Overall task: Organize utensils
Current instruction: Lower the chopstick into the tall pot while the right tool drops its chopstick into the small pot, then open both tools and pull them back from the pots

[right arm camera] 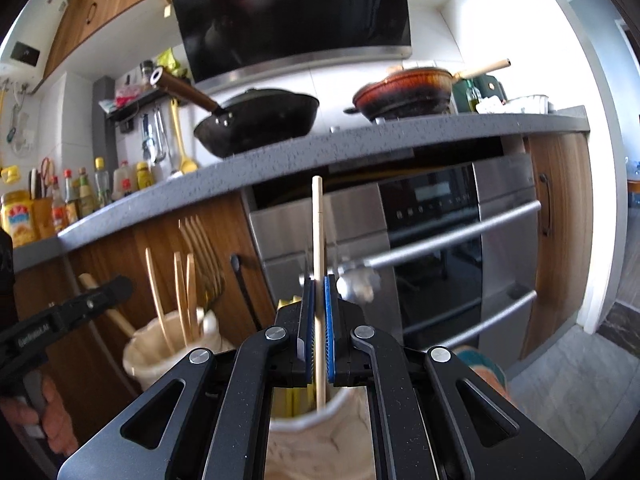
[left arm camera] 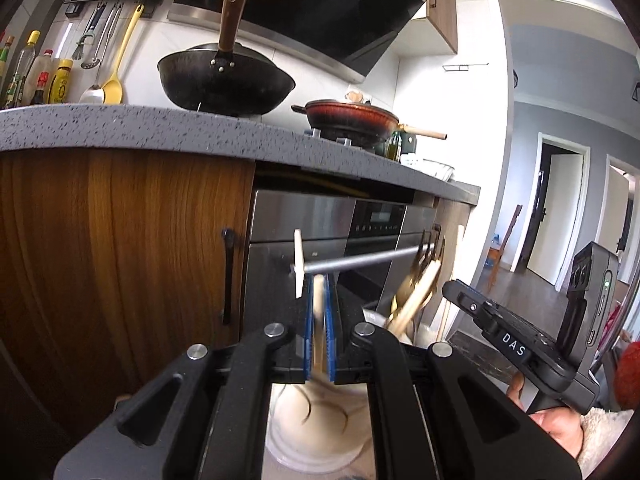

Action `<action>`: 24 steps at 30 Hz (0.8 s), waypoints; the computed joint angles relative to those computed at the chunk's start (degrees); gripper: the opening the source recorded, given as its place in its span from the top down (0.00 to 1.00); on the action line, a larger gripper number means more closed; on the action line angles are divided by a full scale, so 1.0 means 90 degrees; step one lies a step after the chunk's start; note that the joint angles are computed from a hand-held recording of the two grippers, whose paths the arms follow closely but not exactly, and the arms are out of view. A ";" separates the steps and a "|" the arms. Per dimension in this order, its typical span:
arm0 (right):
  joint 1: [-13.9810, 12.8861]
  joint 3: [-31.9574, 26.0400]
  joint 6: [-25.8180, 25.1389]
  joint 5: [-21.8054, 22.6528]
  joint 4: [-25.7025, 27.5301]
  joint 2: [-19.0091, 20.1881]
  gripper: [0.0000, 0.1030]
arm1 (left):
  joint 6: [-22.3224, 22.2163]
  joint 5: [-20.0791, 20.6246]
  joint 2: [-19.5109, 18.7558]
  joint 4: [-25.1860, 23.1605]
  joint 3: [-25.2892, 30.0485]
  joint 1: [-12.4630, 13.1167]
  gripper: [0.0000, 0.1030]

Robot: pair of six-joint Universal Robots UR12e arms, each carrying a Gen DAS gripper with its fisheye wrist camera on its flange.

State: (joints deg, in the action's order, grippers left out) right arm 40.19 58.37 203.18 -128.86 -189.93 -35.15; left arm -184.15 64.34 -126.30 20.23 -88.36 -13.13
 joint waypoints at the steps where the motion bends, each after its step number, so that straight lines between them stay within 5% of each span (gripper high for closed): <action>1: 0.0002 0.0047 0.0062 0.0020 0.0078 -0.0024 0.94 | 0.0028 0.0025 0.0017 -0.0024 -0.0037 -0.0003 0.96; 5: -0.0001 0.0174 0.0257 0.0137 0.0408 -0.0112 0.93 | 0.0188 0.0179 0.0070 -0.0236 -0.0102 -0.0028 0.96; 8: -0.0002 0.0296 0.0420 0.0235 0.0467 -0.0181 0.76 | 0.0198 0.0188 0.0123 -0.0377 -0.0140 -0.0021 0.84; 10: 0.0017 0.0404 0.0442 0.0246 0.0450 -0.0235 0.72 | 0.0161 0.0228 0.0170 -0.0326 -0.0206 -0.0014 0.59; 16: 0.0063 0.0930 0.0874 0.0469 0.0800 -0.0527 0.49 | 0.0197 0.0325 0.0352 -0.0329 -0.0524 0.0034 0.21; 19: 0.0114 0.1177 0.0848 0.0513 0.0956 -0.0662 0.26 | 0.0223 0.0409 0.0452 -0.0375 -0.0751 0.0049 0.06; 24: 0.0239 0.1367 0.0482 0.0277 0.1134 -0.0774 0.17 | 0.0462 0.0712 0.0600 -0.0496 -0.1109 0.0002 0.06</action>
